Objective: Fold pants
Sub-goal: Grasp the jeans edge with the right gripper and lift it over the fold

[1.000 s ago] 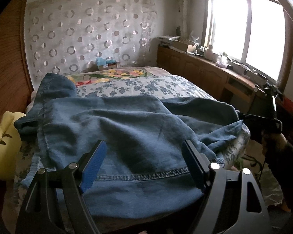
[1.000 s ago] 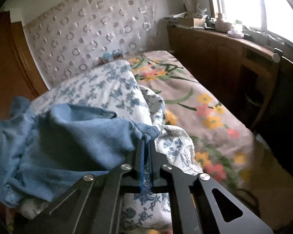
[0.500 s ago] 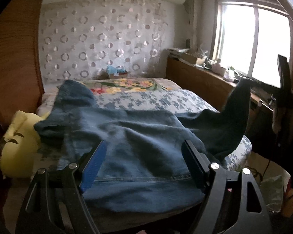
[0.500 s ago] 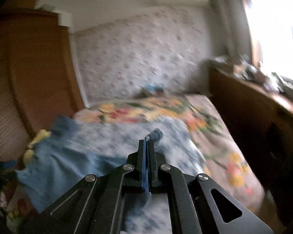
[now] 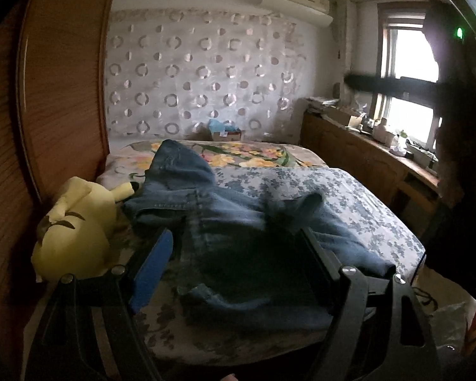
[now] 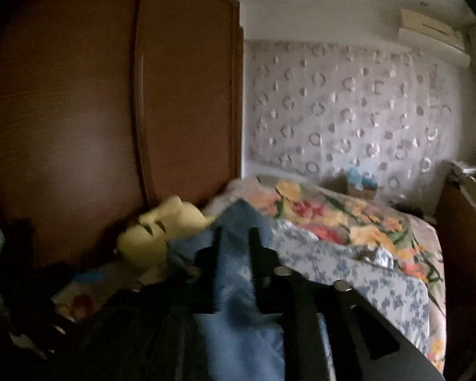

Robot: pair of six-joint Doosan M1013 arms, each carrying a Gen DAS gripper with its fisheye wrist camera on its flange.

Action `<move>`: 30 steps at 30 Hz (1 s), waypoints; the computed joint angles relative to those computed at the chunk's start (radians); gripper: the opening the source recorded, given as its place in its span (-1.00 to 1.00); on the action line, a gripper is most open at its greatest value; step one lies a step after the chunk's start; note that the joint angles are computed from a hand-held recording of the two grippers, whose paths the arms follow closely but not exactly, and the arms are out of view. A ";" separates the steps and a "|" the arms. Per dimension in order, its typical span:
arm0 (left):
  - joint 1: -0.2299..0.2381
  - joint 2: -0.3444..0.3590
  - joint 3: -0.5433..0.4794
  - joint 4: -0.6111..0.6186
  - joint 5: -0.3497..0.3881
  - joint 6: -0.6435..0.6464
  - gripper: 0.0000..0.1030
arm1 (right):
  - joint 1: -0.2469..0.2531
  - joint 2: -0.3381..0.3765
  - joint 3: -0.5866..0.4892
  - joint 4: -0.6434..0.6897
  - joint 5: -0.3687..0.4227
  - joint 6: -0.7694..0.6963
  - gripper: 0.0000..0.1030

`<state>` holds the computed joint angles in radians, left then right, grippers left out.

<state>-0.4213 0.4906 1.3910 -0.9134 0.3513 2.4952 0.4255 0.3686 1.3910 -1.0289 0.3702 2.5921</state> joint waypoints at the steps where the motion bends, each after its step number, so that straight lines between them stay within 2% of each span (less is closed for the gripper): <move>1: 0.001 0.003 0.000 0.000 0.002 -0.001 0.55 | -0.004 -0.002 0.009 0.022 0.001 -0.015 -0.26; 2: 0.001 0.006 -0.002 -0.001 0.005 -0.001 0.55 | -0.009 -0.003 0.019 0.059 0.007 -0.040 -0.18; 8: -0.008 0.041 -0.036 0.081 0.044 -0.077 0.55 | -0.037 -0.018 0.059 0.135 0.055 -0.052 -0.16; 13: -0.019 0.082 -0.080 0.153 0.077 -0.134 0.54 | -0.056 0.015 0.023 0.294 0.075 -0.151 -0.16; 16: -0.023 0.105 -0.107 0.187 0.091 -0.147 0.40 | -0.070 0.040 -0.012 0.442 0.081 -0.264 -0.16; 18: -0.022 0.122 -0.127 0.178 0.107 -0.127 0.29 | -0.088 0.040 -0.006 0.541 0.057 -0.342 -0.16; 21: -0.025 0.161 -0.181 0.251 0.159 -0.196 0.17 | -0.102 0.058 -0.017 0.705 0.037 -0.451 -0.16; 23: -0.027 0.178 -0.204 0.283 0.179 -0.218 0.12 | -0.105 0.062 -0.016 0.773 0.034 -0.489 -0.16; 30: -0.041 0.201 -0.224 0.349 0.210 -0.236 -0.28 | -0.110 0.076 -0.027 0.990 0.050 -0.635 -0.17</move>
